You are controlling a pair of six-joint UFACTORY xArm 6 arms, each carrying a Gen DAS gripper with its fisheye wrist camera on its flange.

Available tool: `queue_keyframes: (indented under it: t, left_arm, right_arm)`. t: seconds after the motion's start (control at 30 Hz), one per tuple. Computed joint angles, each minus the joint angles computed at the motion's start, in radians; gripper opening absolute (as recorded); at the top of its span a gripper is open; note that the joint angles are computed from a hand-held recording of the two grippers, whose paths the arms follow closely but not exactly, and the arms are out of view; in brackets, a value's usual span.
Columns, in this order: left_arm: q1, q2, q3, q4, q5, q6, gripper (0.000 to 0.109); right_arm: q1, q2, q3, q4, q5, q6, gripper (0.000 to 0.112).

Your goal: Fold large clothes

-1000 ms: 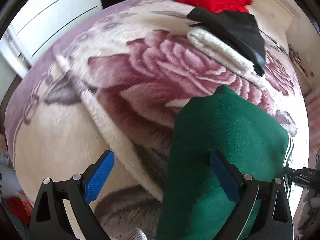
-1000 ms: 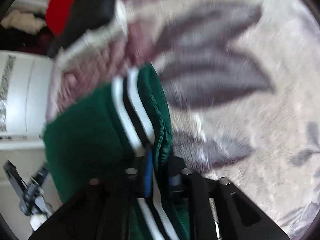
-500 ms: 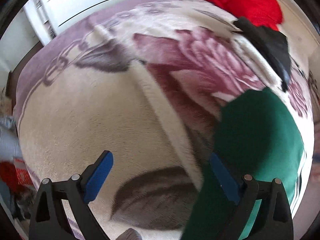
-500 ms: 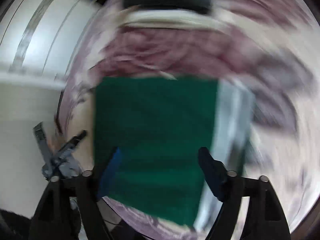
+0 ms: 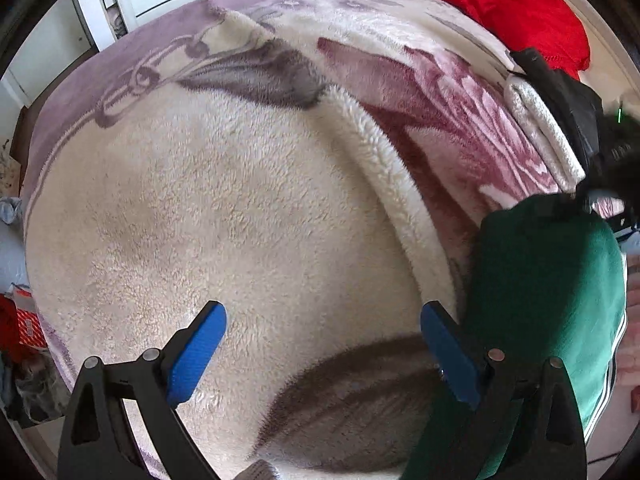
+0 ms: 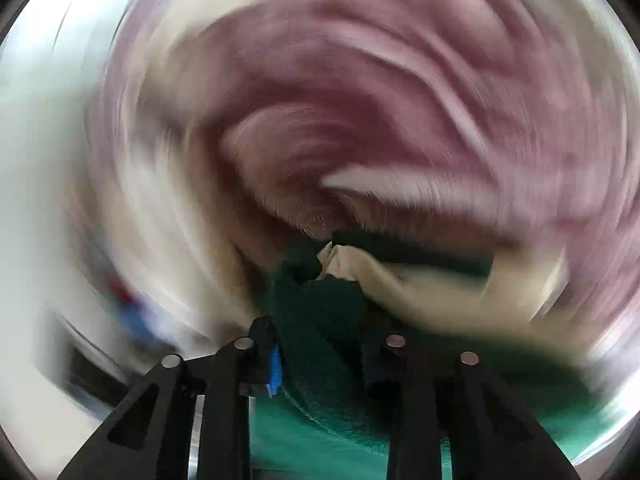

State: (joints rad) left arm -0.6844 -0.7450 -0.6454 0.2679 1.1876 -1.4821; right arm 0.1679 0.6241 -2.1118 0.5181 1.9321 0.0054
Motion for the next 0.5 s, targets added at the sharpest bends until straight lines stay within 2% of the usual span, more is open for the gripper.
queue_keyframes:
  t: [0.07,0.13,0.23,0.27,0.3,0.4,0.47,0.5]
  left_arm:
    - [0.007,-0.017,0.018,-0.021,-0.021,0.000,0.099]
    - [0.016,-0.027,0.023,-0.031,-0.037,0.014,0.099]
    - [0.017,-0.025,0.007,-0.026,-0.033,0.049,0.099]
    - [0.018,-0.021,0.002,-0.024,-0.034,0.058,0.099]
    - [0.020,-0.012,-0.010,-0.023,-0.027,0.070,0.099]
    - [0.027,0.010,-0.034,-0.019,-0.030,0.092,0.099]
    - [0.030,0.030,-0.057,-0.009,-0.032,0.105,0.099]
    - [0.032,0.040,-0.065,-0.008,-0.037,0.111,0.099]
  right_arm:
    - [-0.100,-0.003,0.129,0.174,-0.049,0.179,0.027]
    - [-0.116,-0.014,0.174,0.220,-0.055,0.202,0.028]
    - [-0.114,0.001,0.078,0.202,0.016,0.097,0.043]
    - [-0.114,-0.015,0.050,0.198,0.002,0.054,0.057]
    - [-0.120,-0.051,0.064,0.188,-0.035,0.021,0.066]
    - [-0.108,-0.160,0.105,0.118,-0.169,-0.106,0.066]
    - [-0.106,-0.210,0.139,0.141,-0.195,-0.170,0.066]
    - [-0.117,-0.197,0.138,0.200,-0.163,-0.168,0.058]
